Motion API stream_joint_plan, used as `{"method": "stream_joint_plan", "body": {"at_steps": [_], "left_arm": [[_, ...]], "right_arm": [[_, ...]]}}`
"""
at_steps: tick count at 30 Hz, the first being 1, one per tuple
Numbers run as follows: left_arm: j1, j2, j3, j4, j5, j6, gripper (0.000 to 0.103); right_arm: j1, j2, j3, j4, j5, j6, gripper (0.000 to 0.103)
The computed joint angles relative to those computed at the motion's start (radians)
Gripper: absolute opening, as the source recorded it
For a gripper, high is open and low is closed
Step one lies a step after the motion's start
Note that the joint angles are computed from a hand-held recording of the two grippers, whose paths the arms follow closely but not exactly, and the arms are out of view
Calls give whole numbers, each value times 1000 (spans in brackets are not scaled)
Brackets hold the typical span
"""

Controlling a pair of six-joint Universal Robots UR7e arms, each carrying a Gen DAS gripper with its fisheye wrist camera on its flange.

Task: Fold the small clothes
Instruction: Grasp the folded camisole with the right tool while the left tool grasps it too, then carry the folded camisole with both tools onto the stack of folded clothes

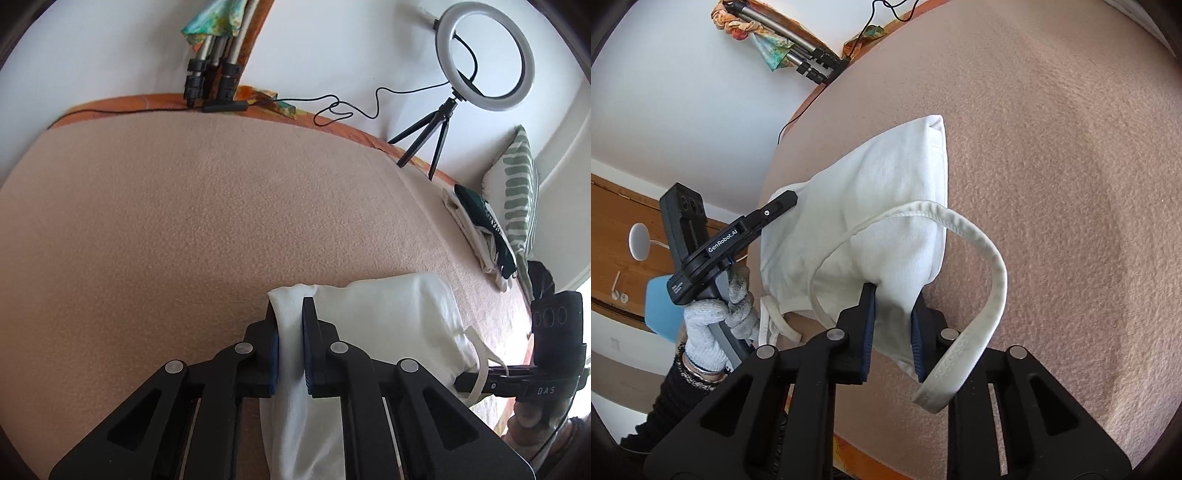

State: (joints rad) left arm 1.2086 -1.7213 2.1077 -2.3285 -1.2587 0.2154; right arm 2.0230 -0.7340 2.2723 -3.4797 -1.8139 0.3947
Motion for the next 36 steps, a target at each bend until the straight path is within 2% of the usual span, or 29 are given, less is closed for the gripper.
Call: {"method": "stream_joint_plan", "body": {"at_steps": [4, 9, 15, 27, 36], "left_arm": [[-56, -38, 45, -62, 66, 56, 8], [-107, -82, 82, -112, 91, 112, 8], [-161, -114, 108, -147, 95, 127, 7], [-280, -95, 114, -204, 16, 73, 7], [-417, 26, 116, -317, -30, 29, 7]], "right_arm": [[48, -1, -20, 38, -87, -14, 14], [105, -10, -37, 59, -168, -49, 13], [167, -25, -51, 76, -264, -82, 12], [247, -118, -12, 76, -457, -95, 12], [279, -275, 83, 65, -642, -123, 12]]}}
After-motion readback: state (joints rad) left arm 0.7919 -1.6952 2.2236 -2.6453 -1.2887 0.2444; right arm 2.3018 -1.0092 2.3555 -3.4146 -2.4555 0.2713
